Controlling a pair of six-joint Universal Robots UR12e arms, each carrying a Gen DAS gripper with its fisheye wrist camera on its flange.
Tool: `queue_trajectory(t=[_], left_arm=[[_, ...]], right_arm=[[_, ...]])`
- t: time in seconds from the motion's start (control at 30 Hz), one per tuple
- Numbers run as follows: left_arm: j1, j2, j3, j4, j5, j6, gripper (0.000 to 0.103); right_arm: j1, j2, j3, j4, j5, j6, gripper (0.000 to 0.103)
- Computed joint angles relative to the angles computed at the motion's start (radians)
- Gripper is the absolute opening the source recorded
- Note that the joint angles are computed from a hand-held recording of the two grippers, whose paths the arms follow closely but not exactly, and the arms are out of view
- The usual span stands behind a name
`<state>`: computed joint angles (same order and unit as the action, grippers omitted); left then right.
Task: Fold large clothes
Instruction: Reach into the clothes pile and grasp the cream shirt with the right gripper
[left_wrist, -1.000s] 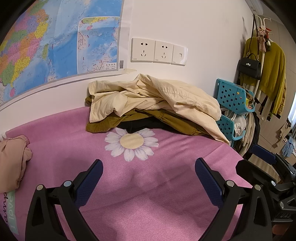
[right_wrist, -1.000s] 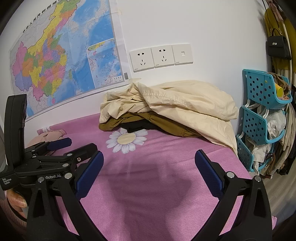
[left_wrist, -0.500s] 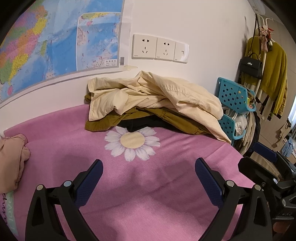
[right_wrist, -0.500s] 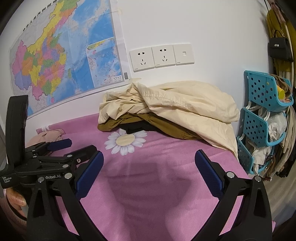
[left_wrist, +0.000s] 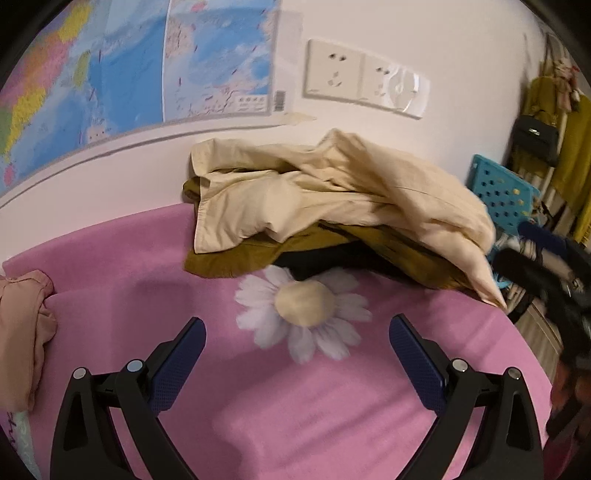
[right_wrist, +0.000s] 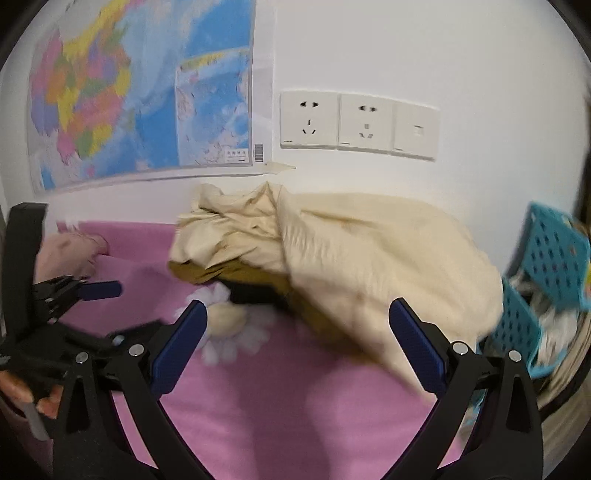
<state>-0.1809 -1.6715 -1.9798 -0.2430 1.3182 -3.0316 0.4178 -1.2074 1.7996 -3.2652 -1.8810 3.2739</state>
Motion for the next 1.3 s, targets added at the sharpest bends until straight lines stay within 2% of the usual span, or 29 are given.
queue_trajectory(t=[0.13,0.17,0.2,0.33,0.4,0.47,0.5,0.53,0.6,0.63,0.67,0.73,0.8,0.9,0.93,0.97,1.03,1.1,1.23,1.3], left_arm=[[-0.004,-0.042,0.041,-0.015,0.027,-0.013,0.096],[-0.005,-0.053,0.051,-0.017,0.032,-0.018,0.096],[-0.005,-0.060,0.057,-0.017,0.035,-0.021,0.096],[-0.007,-0.087,0.081,-0.022,0.052,-0.025,0.096],[-0.005,-0.097,0.089,-0.030,0.053,-0.029,0.096],[-0.005,-0.106,0.095,-0.033,0.059,-0.033,0.096],[-0.003,-0.109,0.099,-0.040,0.060,-0.034,0.096],[-0.002,-0.112,0.100,-0.040,0.060,-0.035,0.096],[0.003,-0.117,0.101,-0.036,0.061,-0.041,0.096],[0.003,-0.117,0.099,-0.032,0.061,-0.044,0.096],[0.004,-0.122,0.103,-0.031,0.060,-0.049,0.096],[0.006,-0.130,0.111,-0.040,0.058,-0.052,0.096],[0.009,-0.134,0.112,-0.045,0.058,-0.053,0.096],[0.013,-0.138,0.115,-0.047,0.058,-0.048,0.096],[0.013,-0.140,0.118,-0.048,0.055,-0.048,0.096],[0.015,-0.141,0.119,-0.047,0.054,-0.048,0.096],[0.018,-0.143,0.122,-0.045,0.049,-0.045,0.096],[0.024,-0.146,0.126,-0.043,0.032,-0.046,0.096],[0.040,-0.147,0.123,0.009,-0.013,-0.058,0.096],[0.047,-0.148,0.126,0.040,-0.046,-0.075,0.096]], right_arm=[[-0.031,0.061,-0.131,0.131,0.040,-0.081,0.096],[-0.036,0.071,-0.153,0.158,0.057,-0.091,0.093],[-0.040,0.084,-0.188,0.227,0.059,-0.094,0.091],[-0.059,0.137,-0.282,0.325,0.119,-0.132,0.083],[-0.064,0.154,-0.313,0.363,0.136,-0.148,0.071],[-0.068,0.158,-0.331,0.404,0.159,-0.195,0.045],[-0.067,0.155,-0.331,0.412,0.149,-0.212,0.021],[-0.070,0.149,-0.327,0.409,0.163,-0.224,0.017],[-0.079,0.127,-0.304,0.388,0.202,-0.257,0.016],[-0.083,0.119,-0.299,0.391,0.217,-0.279,0.022],[-0.084,0.115,-0.294,0.391,0.222,-0.289,0.040],[-0.084,0.122,-0.300,0.389,0.222,-0.317,0.066],[-0.083,0.139,-0.329,0.431,0.238,-0.332,0.062],[-0.083,0.158,-0.368,0.482,0.251,-0.361,0.040],[-0.082,0.159,-0.378,0.498,0.248,-0.362,0.018],[-0.080,0.159,-0.382,0.496,0.226,-0.358,0.005],[-0.085,0.136,-0.367,0.462,0.244,-0.320,0.004],[-0.103,0.074,-0.316,0.386,0.287,-0.265,0.003],[-0.134,-0.046,-0.228,0.222,0.300,-0.162,0.003],[-0.153,-0.098,-0.196,0.181,0.309,-0.116,0.003]])
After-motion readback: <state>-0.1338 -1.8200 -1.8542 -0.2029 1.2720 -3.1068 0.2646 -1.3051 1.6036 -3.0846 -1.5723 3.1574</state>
